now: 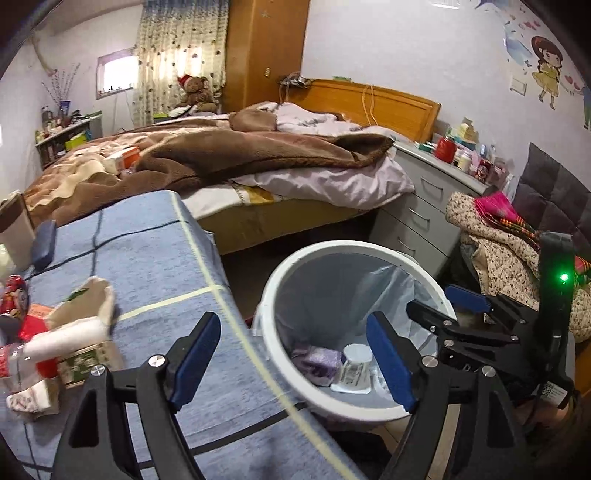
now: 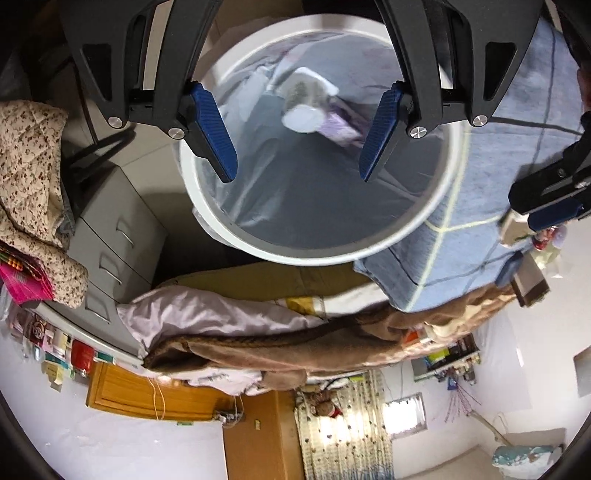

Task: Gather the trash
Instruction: 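Move both open tools back over the table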

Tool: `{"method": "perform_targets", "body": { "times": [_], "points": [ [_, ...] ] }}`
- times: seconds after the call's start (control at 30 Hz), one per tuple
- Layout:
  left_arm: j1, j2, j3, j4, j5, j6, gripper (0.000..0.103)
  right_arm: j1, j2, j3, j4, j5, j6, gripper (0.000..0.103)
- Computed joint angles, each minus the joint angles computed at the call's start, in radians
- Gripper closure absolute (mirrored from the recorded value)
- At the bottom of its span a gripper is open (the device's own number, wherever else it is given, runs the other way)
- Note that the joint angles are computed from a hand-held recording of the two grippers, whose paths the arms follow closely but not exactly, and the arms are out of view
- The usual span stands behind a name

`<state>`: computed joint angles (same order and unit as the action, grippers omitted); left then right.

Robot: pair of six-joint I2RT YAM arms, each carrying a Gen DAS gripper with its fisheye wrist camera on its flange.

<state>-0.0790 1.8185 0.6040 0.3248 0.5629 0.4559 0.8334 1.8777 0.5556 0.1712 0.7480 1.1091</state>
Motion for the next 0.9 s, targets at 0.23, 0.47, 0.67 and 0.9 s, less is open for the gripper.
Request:
{"method": "perform_targets", "body": {
  "times": [0.23, 0.47, 0.67, 0.9],
  "points": [
    [0.168, -0.032, -0.01, -0.028, 0.077, 0.047, 0.019, 0.052, 0.018, 0.067, 0.049, 0.04, -0.097, 0.033],
    [0.347, 0.006, 0.042, -0.051, 0.113, 0.079, 0.018, 0.069, 0.119, 0.211, 0.084, 0.0, -0.23, 0.033],
    [0.49, 0.077, 0.143, -0.094, 0.137, 0.097, 0.017, 0.075, 0.198, 0.344, 0.094, -0.047, -0.337, 0.033],
    [0.594, 0.162, 0.273, -0.137, 0.135, 0.108, 0.017, 0.076, 0.274, 0.481, 0.089, -0.118, -0.44, 0.033]
  ]
}}
